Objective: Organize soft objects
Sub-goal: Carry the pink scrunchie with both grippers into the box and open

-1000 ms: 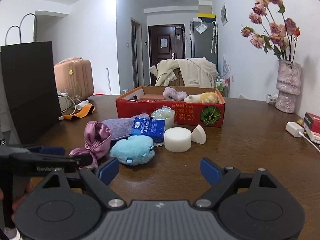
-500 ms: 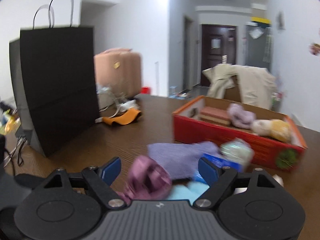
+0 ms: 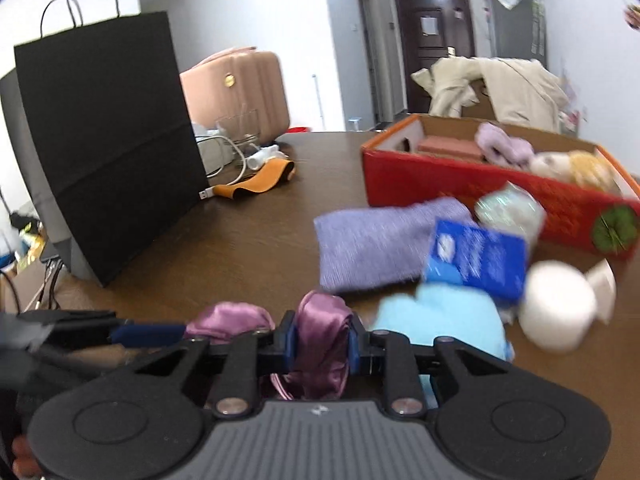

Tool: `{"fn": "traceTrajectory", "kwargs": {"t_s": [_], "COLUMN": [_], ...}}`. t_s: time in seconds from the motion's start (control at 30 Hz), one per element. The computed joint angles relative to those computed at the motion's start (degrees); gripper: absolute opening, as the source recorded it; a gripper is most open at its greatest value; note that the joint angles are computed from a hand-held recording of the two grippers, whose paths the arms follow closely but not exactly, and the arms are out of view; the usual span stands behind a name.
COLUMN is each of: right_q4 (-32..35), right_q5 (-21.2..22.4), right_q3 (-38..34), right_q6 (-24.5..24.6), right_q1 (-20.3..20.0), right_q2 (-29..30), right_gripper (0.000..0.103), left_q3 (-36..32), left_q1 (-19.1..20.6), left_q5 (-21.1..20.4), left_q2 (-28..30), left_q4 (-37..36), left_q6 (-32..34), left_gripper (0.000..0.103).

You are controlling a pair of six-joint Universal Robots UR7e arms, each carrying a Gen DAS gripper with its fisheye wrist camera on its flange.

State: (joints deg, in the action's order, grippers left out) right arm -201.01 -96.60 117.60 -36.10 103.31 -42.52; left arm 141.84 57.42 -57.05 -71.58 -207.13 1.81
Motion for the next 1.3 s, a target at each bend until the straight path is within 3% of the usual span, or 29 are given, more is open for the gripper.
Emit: {"fn": "traceTrajectory", "kwargs": {"t_s": [0.1,0.2,0.3,0.63,0.83,1.03,1.2,1.3], "right_q4": [-2.97,-4.90,-5.85,-10.82,-13.41,-9.82,3.03,14.35], "right_q5": [0.54,0.75,0.50,2.20,2.41,3.00,3.20,3.09], "right_q3": [2.39,3.33,3.46,6.57,8.08,2.15,-12.08,-24.44], "right_q6": [1.12,2.12,2.61,1.57,1.98,0.09,0.67,3.82], "right_q1": [-1.05,-1.70,-1.79,-0.92,-1.20,-0.67,-0.24,-0.82], "right_q2": [-0.55,-0.56,-0.52,-2.52,-4.61,-6.46,-4.61,-0.38], "right_gripper": [0.024,0.024,0.023,0.018,0.018,0.018,0.018,0.018], "left_q3": [-0.59,-1.20,-1.15,0.62,-1.84,-13.58,-30.12,-41.46], "left_q1": [0.08,0.23,-0.88,-6.67,-7.55,-4.82,0.69,4.19], "left_q5": [-1.49,-3.44,-1.85,2.00,0.87,-3.34,-7.79,-8.97], "left_q2": [0.91,1.99,2.42,0.88,2.53,4.98,10.27,14.76], "left_q4": [-0.40,-1.40,-1.41,-2.20,-1.58,5.43,16.68,26.01], "left_q6": [0.42,0.43,-0.03,0.60,-0.59,3.02,3.33,0.91], "left_gripper": [0.046,0.028,0.019,0.018,0.018,0.018,0.018,0.018]}}
